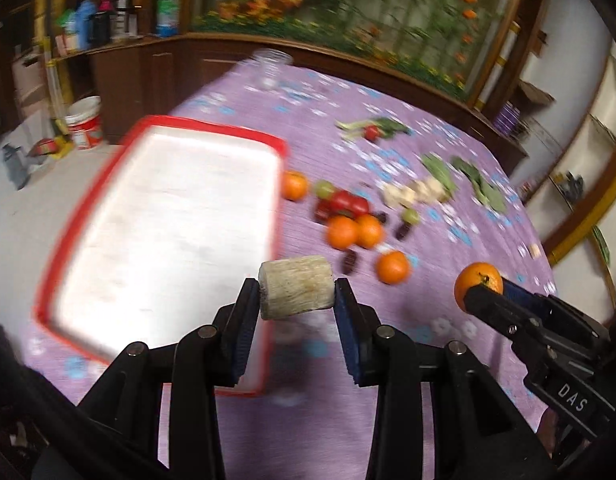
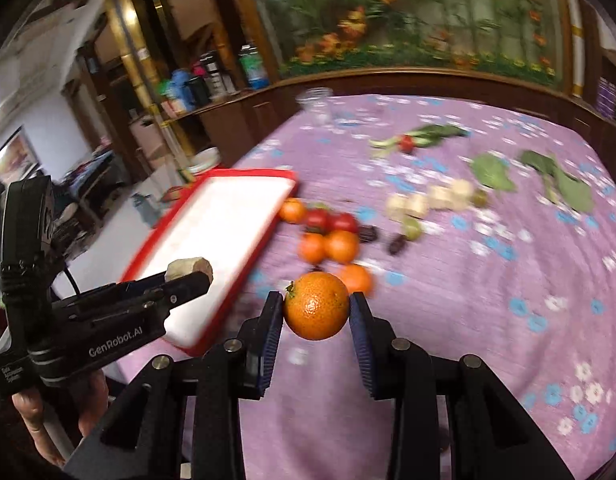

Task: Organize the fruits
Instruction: 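Carry the cube and orange into the red-rimmed tray and open both tools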

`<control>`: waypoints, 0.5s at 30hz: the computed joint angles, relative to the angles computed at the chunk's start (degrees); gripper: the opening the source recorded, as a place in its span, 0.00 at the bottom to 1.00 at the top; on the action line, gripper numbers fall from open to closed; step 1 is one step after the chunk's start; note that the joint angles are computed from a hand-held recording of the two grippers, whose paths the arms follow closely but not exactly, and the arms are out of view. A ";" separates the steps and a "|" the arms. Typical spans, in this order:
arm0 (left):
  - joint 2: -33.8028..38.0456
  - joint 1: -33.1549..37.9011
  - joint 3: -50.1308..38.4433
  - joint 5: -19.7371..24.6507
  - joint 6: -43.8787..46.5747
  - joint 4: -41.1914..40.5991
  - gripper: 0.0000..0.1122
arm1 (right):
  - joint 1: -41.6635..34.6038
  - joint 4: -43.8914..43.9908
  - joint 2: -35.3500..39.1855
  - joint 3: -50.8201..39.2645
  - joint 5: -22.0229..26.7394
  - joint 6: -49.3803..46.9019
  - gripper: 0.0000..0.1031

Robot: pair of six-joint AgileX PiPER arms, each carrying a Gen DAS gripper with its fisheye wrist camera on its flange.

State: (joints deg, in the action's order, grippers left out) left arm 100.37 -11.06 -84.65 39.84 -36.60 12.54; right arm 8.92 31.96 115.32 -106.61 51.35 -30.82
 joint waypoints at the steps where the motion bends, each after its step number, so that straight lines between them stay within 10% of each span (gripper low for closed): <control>1: -0.82 0.75 0.86 0.13 -0.73 0.85 0.31 | 1.32 0.18 0.90 -1.74 0.91 0.07 0.33; 15: 0.59 11.60 7.94 -0.97 1.15 0.42 0.31 | 14.77 -7.22 19.46 -25.43 9.03 8.29 0.33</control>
